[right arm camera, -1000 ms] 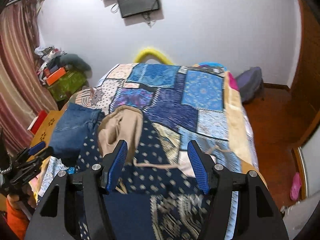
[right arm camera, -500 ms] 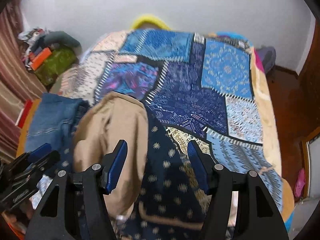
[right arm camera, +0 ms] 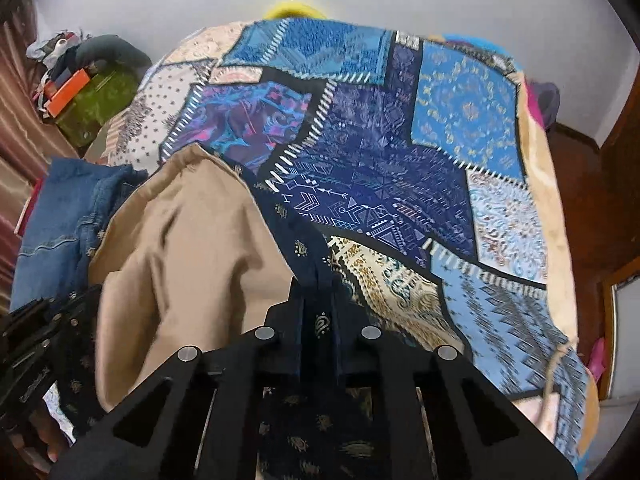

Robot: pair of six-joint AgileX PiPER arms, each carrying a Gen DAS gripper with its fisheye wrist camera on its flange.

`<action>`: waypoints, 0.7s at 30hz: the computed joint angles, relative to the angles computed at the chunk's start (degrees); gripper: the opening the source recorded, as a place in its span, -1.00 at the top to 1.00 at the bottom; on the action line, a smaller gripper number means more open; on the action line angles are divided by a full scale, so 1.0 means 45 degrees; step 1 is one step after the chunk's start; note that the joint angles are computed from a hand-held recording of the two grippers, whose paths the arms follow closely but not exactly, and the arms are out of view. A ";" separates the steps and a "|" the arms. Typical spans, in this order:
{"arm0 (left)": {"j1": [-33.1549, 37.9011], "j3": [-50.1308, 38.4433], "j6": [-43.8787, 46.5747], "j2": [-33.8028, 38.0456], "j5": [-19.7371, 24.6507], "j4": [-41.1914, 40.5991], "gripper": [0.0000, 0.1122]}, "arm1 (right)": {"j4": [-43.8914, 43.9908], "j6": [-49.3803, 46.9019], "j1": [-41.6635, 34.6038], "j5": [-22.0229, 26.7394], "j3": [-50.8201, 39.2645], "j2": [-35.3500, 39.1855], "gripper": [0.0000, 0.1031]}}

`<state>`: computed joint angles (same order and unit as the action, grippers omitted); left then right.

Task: Fold large clothes

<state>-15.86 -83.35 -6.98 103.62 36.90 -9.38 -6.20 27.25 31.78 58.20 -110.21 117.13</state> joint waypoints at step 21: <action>-0.2955 0.5300 -0.1931 -0.8926 0.2275 0.1773 0.85 | -0.0932 0.2501 0.3062 -0.0708 0.8680 -0.9833 0.84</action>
<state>-29.16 -59.50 -15.67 63.45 47.14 -1.40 -10.39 38.50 45.56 55.01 -71.15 72.88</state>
